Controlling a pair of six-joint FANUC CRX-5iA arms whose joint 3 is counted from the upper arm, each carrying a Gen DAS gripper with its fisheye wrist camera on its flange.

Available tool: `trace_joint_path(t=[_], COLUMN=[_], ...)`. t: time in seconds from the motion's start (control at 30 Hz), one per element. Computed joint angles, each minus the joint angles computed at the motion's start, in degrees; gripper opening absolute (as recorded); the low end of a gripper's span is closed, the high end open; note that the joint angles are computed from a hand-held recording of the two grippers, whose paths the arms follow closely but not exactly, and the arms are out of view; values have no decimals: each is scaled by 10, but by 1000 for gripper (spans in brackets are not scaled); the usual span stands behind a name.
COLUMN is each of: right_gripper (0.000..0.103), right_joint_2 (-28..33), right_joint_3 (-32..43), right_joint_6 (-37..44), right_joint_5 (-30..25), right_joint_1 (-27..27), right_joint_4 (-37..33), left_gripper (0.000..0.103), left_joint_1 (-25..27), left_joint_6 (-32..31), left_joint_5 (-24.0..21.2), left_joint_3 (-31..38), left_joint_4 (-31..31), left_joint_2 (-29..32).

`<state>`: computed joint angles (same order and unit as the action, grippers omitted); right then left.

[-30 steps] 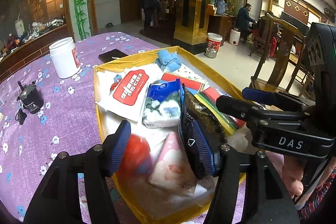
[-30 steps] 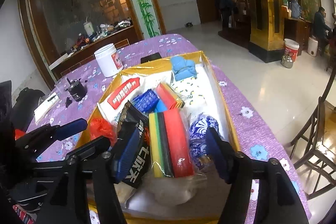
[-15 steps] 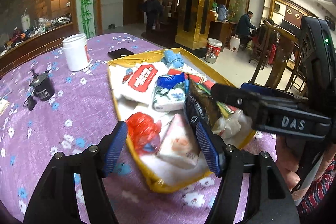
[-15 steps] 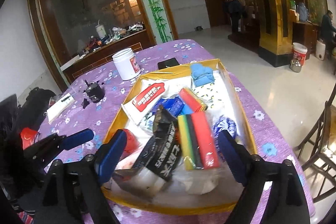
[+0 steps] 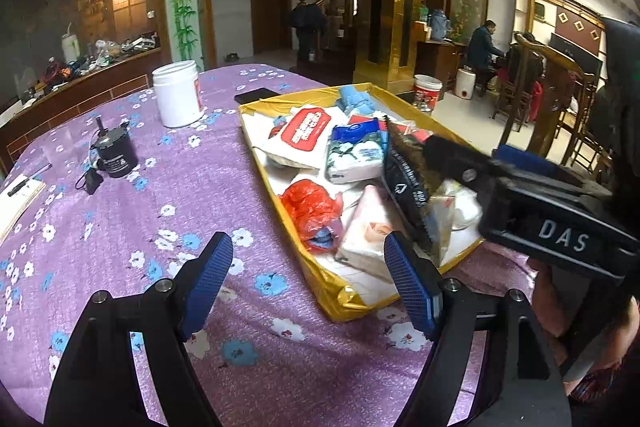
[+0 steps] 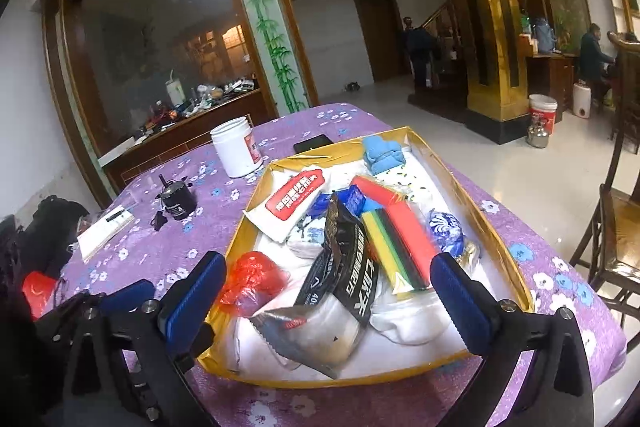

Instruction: Organize soft objects

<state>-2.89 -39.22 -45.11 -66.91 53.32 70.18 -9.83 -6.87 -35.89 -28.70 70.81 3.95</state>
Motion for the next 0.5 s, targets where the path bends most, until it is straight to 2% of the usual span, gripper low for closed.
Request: trace_joint_path(t=[0.2, 0.27, 0.5], right_gripper=[103, 103, 103], right_joint_2=[63, 74, 89], right_joint_3=[40, 50, 54], right_joint_6=[-16, 1, 4], right_joint_5=[-140, -157, -208], right_joint_1=[39, 43, 61], right_joint_4=[-32, -44, -36], left_gripper=[78, 78, 78], left_joint_1=[-32, -39, -35], left_joint_6=[-79, -88, -54], left_joint_5=[59, 73, 84], left_joint_3=[-34, -38, -29], left_joint_4=[74, 81, 61], left_joint_2=[-21, -24, -17])
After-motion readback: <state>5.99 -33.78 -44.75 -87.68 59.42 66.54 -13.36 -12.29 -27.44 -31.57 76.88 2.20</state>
